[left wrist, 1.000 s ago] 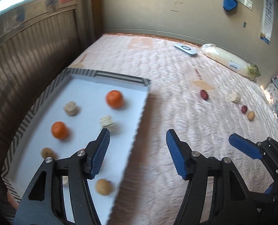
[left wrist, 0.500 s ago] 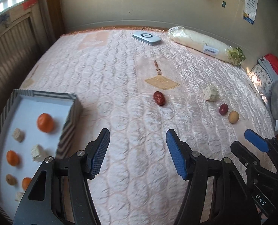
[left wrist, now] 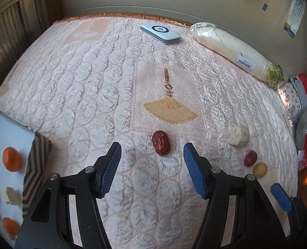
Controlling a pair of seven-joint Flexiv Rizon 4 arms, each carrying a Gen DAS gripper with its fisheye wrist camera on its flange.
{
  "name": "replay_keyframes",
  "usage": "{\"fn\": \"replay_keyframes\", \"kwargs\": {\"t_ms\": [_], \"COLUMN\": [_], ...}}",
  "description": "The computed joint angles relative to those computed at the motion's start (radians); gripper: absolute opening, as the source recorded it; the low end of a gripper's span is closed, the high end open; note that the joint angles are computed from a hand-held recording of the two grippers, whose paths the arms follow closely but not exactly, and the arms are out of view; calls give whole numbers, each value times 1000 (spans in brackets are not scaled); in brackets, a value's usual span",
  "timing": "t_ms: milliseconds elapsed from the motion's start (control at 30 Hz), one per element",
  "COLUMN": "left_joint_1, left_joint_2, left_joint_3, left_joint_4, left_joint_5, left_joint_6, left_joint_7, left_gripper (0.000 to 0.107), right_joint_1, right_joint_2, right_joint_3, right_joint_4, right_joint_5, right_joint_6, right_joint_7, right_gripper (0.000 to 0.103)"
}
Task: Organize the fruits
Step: 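Move both open grippers back toward the red dates and tan fruit, then grasp a red date with the left gripper while the right grasps another red date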
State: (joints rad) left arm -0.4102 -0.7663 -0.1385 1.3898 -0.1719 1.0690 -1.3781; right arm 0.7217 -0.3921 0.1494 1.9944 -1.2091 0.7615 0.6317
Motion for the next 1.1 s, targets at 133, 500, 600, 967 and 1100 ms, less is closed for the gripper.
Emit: {"fn": "replay_keyframes", "kwargs": {"t_ms": [133, 500, 600, 967, 1100], "left_joint_1": [-5, -20, -20, -1, 4], "left_joint_2": [-18, -53, -52, 9, 30], "left_joint_3": [0, 9, 10, -8, -17], "left_joint_4": [-29, -68, -65, 30, 62], "left_joint_5": [-2, 21, 23, 14, 7], "left_joint_6": [-26, -25, -19, 27, 35], "left_joint_7": [-7, 4, 7, 41, 55], "left_gripper": [63, 23, 19, 19, 19], "right_joint_1": [-13, -47, -51, -52, -49], "right_joint_2": [5, -4, -15, -35, -51], "right_joint_3": [-5, -12, -17, -32, -30], "right_joint_4": [13, 23, 20, -28, -66], "right_joint_5": [-13, -20, -15, 35, 57], "right_joint_6": [21, 63, 78, 29, 15], "right_joint_7": [16, 9, 3, -134, -296], "right_gripper": [47, 47, 47, 47, 47]}}
